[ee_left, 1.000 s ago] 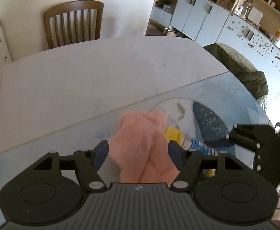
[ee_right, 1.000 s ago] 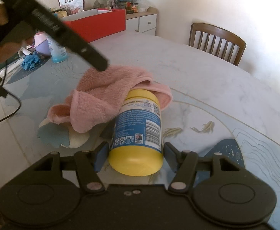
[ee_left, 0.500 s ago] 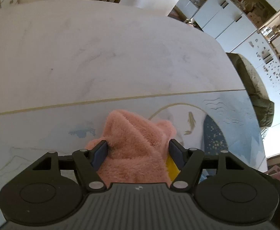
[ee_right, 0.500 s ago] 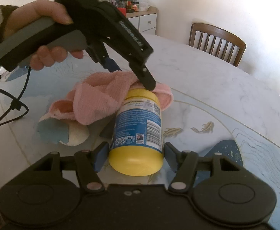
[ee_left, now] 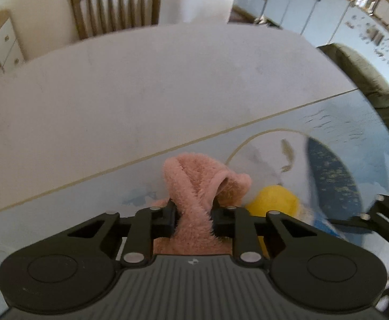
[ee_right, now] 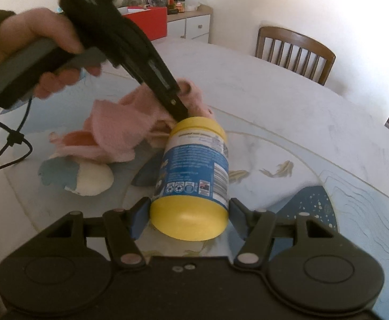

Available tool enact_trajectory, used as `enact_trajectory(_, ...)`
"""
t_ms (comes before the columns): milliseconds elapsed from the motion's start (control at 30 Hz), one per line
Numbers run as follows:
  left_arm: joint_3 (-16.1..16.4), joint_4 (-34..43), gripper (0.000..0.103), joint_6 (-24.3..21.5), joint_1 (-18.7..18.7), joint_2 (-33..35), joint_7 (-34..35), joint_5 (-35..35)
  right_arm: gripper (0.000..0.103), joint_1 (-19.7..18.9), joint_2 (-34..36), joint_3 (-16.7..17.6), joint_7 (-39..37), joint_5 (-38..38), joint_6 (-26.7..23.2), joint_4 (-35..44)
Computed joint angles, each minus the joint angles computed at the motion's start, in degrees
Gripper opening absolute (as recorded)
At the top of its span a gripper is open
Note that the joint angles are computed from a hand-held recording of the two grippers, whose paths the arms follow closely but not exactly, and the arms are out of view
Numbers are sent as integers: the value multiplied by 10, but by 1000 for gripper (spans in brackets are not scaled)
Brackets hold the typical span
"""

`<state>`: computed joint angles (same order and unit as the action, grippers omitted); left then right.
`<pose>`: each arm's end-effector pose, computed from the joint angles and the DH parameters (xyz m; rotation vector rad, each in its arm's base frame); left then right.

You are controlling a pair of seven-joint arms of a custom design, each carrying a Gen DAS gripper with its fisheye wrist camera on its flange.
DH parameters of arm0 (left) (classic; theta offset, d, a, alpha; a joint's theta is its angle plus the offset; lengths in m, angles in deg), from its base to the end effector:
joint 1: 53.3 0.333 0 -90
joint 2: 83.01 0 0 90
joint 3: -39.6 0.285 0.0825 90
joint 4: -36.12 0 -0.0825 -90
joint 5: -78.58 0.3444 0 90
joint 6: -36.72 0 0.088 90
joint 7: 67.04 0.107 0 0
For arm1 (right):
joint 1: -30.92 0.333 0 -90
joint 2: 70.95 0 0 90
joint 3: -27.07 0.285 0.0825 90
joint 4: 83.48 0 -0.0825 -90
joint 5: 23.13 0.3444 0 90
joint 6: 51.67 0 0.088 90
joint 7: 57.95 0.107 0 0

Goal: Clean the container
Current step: 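Wipe the jar's label side with the towel in the left tool, then wipe the jar body again with the towel in the left tool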

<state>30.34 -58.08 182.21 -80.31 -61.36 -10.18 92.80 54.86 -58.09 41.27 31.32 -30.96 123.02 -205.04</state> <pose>0.5358 -0.3794 0.4446 -1.7969 2.1857 -0.7097 0.4561 0.3633 0.3895 -2.2870 0.9497 -0.4192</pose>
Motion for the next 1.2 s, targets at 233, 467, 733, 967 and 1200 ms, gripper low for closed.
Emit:
enact_trajectory(233, -55, -82, 21, 52, 38, -98, 108, -111, 62, 24, -1, -29, 22, -64, 1, 1)
enact_trajectory(467, -95, -51, 21, 42, 28, -80, 249, -224, 62, 29, 0, -33, 25, -81, -1, 5)
enact_trajectory(733, -60, 21, 20, 8, -13, -7, 225, -191, 62, 27, -5, -32, 5, -90, 11, -9)
enact_trajectory(967, -23, 17, 20, 20, -6, -6, 141, -148, 62, 27, -6, -33, 4, -102, 18, -10)
enact_trajectory(1200, -38, -26, 20, 35, 24, -30, 137, -169, 64, -164, -5, 183, -184, 237, -16, -7)
